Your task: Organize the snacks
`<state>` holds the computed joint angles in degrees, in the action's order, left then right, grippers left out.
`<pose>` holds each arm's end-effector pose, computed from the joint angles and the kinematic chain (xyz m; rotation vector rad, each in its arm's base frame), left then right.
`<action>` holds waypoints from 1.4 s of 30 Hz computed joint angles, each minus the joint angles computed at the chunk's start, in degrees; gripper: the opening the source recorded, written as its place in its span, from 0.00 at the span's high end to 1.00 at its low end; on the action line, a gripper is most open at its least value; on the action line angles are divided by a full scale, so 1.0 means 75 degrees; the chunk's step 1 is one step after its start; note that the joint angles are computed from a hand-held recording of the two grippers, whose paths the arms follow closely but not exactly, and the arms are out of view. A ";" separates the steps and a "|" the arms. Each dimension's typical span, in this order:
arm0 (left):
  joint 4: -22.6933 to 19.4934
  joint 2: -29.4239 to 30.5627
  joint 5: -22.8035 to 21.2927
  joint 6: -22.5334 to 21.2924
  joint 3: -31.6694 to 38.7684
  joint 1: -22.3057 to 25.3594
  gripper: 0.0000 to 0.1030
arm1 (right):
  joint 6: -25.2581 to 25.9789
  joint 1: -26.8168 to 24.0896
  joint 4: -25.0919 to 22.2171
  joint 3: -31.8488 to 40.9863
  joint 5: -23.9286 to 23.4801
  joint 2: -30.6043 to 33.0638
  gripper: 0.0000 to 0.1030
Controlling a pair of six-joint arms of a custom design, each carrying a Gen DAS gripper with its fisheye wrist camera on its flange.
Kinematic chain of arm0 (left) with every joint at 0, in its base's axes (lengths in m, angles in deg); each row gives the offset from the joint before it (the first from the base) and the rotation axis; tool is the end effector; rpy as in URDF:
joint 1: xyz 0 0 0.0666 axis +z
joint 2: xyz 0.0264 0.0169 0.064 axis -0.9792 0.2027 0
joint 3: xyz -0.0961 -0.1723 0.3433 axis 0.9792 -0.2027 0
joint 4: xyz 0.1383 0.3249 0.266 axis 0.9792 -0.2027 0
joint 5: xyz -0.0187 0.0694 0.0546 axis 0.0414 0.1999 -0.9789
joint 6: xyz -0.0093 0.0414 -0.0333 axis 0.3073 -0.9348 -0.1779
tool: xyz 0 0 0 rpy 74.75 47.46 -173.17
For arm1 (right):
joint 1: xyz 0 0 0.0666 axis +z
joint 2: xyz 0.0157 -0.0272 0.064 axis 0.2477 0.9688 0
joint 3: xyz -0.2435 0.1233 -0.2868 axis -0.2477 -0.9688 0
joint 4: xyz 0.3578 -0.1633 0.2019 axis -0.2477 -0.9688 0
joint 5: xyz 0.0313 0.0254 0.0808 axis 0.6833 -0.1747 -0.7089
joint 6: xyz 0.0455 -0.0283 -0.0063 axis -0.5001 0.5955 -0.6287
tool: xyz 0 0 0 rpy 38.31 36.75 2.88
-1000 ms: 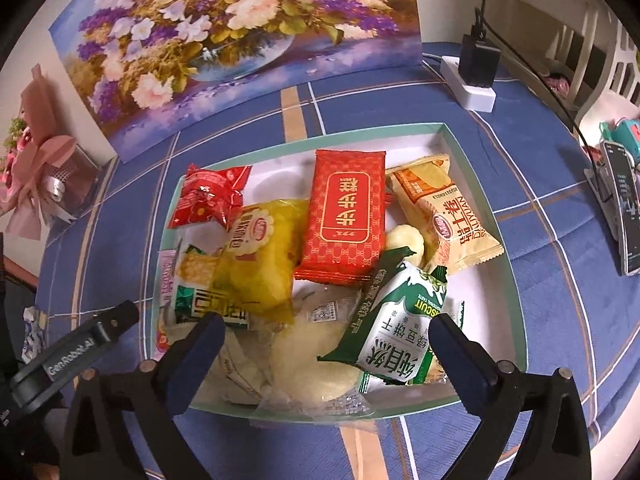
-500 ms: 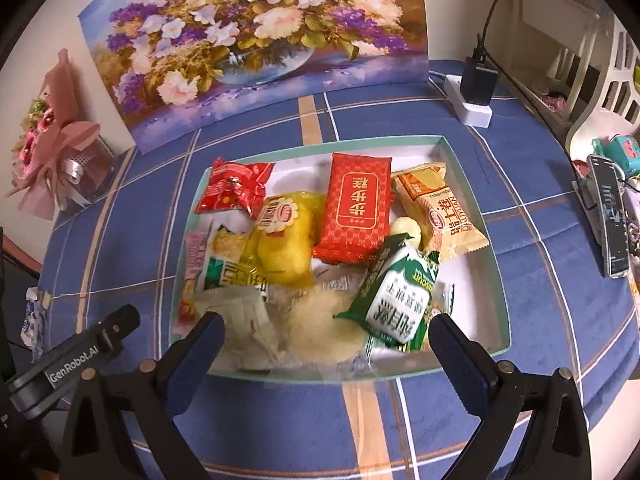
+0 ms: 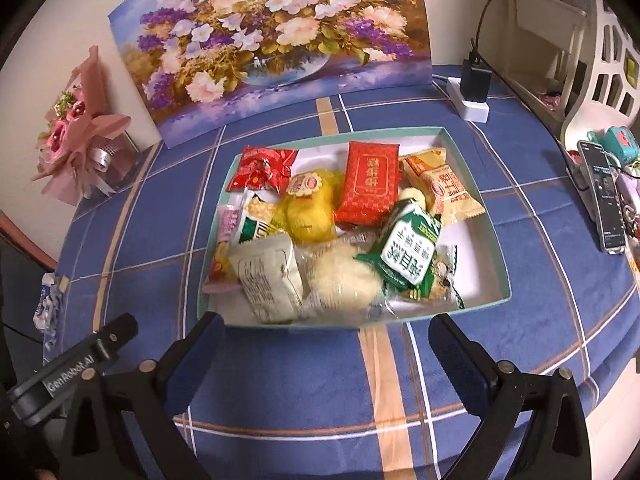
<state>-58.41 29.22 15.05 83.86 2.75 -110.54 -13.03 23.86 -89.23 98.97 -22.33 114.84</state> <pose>0.4148 -0.2516 0.5021 -0.1541 2.7545 0.0544 0.3511 0.0554 0.4860 0.4592 2.5819 0.1268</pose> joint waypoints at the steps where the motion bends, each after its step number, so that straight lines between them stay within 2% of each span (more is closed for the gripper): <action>1: -0.0026 0.0000 -0.0018 -0.0060 0.0001 0.0007 0.04 | -0.0005 -0.0004 -0.0016 -0.0004 0.0000 -0.0004 0.00; 11: -0.0117 0.0194 -0.0011 -0.0323 0.0095 0.0069 0.04 | 0.0085 -0.0146 0.0089 -0.0020 -0.0073 0.0135 0.00; 42: -0.0168 0.0284 0.0167 -0.0186 0.0074 0.0222 0.04 | 0.0228 -0.0143 -0.0014 0.0049 -0.0027 0.0335 0.00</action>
